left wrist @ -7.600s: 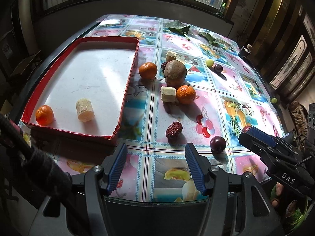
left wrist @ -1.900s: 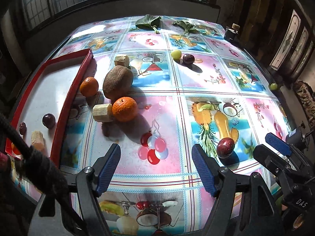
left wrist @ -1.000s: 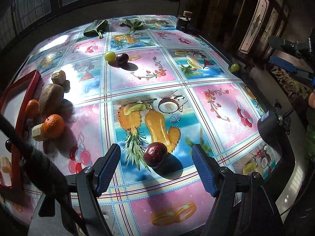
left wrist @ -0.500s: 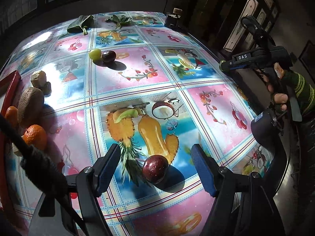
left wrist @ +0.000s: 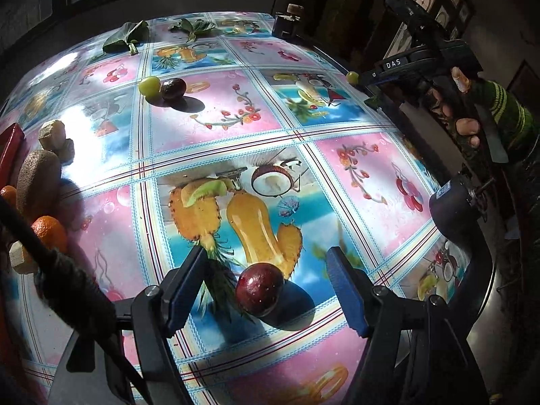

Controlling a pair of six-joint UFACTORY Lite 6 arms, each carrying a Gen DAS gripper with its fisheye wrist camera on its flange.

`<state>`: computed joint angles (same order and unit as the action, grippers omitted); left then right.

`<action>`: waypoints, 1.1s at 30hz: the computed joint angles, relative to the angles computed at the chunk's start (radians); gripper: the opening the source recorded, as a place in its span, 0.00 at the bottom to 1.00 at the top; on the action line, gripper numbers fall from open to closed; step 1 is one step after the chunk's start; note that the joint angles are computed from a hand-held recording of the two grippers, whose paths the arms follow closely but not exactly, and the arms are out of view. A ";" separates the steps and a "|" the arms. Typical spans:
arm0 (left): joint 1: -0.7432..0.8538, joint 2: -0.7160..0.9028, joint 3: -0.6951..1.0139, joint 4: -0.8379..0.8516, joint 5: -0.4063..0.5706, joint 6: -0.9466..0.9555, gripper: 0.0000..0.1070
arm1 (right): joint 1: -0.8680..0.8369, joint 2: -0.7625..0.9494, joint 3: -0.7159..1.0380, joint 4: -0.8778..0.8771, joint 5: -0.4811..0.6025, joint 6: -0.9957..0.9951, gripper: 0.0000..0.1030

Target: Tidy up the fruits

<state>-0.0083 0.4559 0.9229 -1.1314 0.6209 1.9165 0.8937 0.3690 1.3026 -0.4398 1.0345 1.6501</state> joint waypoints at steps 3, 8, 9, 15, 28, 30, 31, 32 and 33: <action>-0.002 -0.002 -0.003 -0.004 -0.005 0.006 0.68 | -0.055 0.050 0.053 -0.030 0.033 -0.088 0.34; 0.000 0.001 0.001 -0.001 -0.001 0.003 0.68 | -0.114 0.030 -0.013 -0.099 -0.044 -0.094 0.41; -0.002 -0.001 -0.002 -0.005 -0.005 0.007 0.68 | -0.123 0.022 -0.034 -0.106 -0.071 -0.093 0.41; -0.003 -0.002 -0.004 -0.010 -0.007 0.009 0.68 | -0.117 0.073 -0.020 -0.136 -0.050 -0.091 0.41; 0.003 -0.022 -0.033 -0.056 -0.039 0.085 0.30 | 0.080 0.006 0.128 -0.122 0.134 -0.092 0.25; 0.012 -0.011 -0.018 -0.031 -0.022 0.073 0.23 | 0.159 -0.006 0.232 -0.123 0.203 -0.064 0.25; 0.017 -0.003 -0.007 -0.014 -0.010 0.060 0.23 | 0.200 0.004 0.297 -0.127 0.239 -0.052 0.25; 0.025 0.003 0.002 0.000 0.004 0.052 0.22 | 0.248 0.032 0.385 -0.137 0.283 -0.037 0.25; 0.036 0.007 0.008 0.014 0.018 0.047 0.22 | 0.290 0.061 0.468 -0.144 0.318 -0.020 0.25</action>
